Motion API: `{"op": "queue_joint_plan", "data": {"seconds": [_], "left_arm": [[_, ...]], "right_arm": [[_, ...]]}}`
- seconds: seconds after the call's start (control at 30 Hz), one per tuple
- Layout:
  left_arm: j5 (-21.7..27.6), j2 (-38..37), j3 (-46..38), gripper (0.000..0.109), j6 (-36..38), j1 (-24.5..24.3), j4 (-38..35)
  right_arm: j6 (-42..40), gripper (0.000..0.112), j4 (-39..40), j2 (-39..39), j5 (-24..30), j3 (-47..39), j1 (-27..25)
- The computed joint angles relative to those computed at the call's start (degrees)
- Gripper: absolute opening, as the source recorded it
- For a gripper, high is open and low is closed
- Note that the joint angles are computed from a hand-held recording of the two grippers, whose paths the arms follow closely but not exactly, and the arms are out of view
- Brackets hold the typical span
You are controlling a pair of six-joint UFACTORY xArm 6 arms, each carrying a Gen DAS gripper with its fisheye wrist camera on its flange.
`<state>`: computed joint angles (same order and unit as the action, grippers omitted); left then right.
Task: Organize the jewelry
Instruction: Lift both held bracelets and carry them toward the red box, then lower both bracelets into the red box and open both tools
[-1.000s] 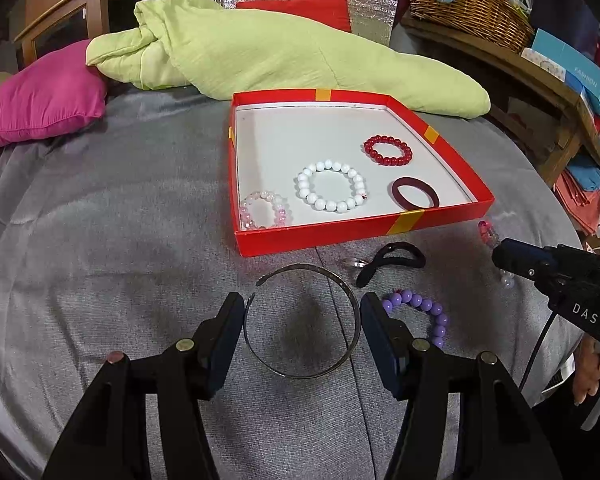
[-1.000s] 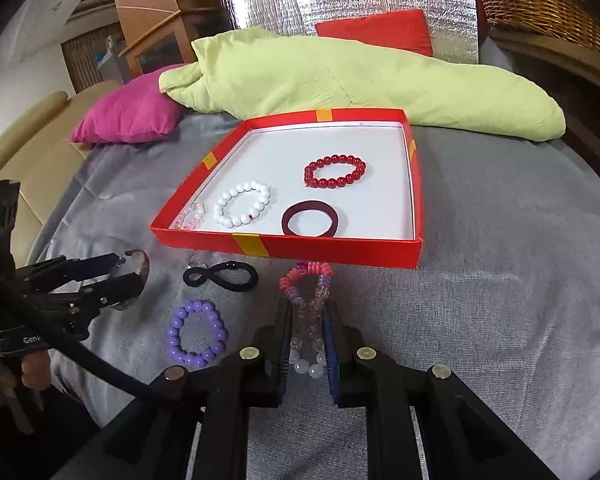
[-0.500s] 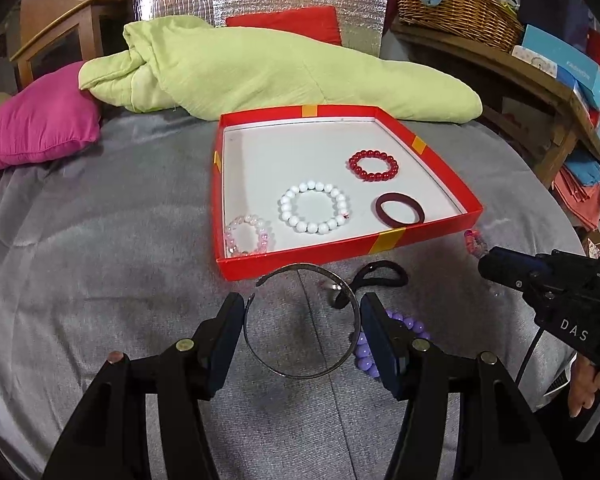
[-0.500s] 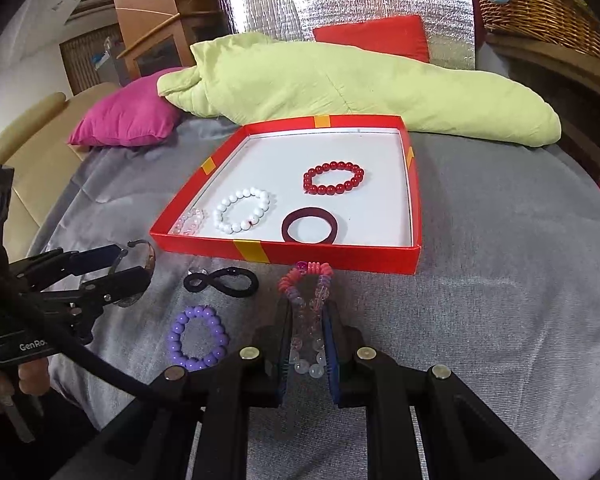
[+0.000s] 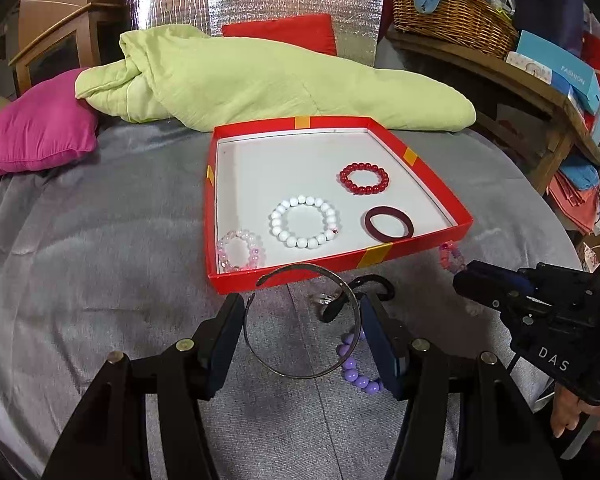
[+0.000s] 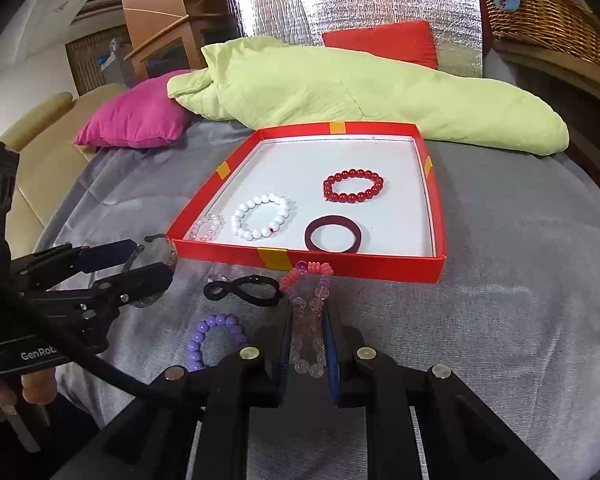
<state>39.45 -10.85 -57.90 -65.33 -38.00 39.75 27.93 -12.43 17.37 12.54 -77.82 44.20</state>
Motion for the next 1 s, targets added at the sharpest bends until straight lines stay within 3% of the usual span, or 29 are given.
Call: {"op": "queue_joint_plan", "data": {"seconds": [0.6, 1.0], "left_arm": [[-1.28, 1.57, -2.26, 0.062, -3.18, 0.25, 3.5], [-1.08, 5.31, -5.93, 0.062, -3.72, 0.31, 4.95]], "right_arm": [[10.99, 0.016, -7.35, -0.11, -2.51, -0.57, -1.27], [11.25, 0.016, -5.63, 2.39, -2.86, -4.76, -1.79]]}}
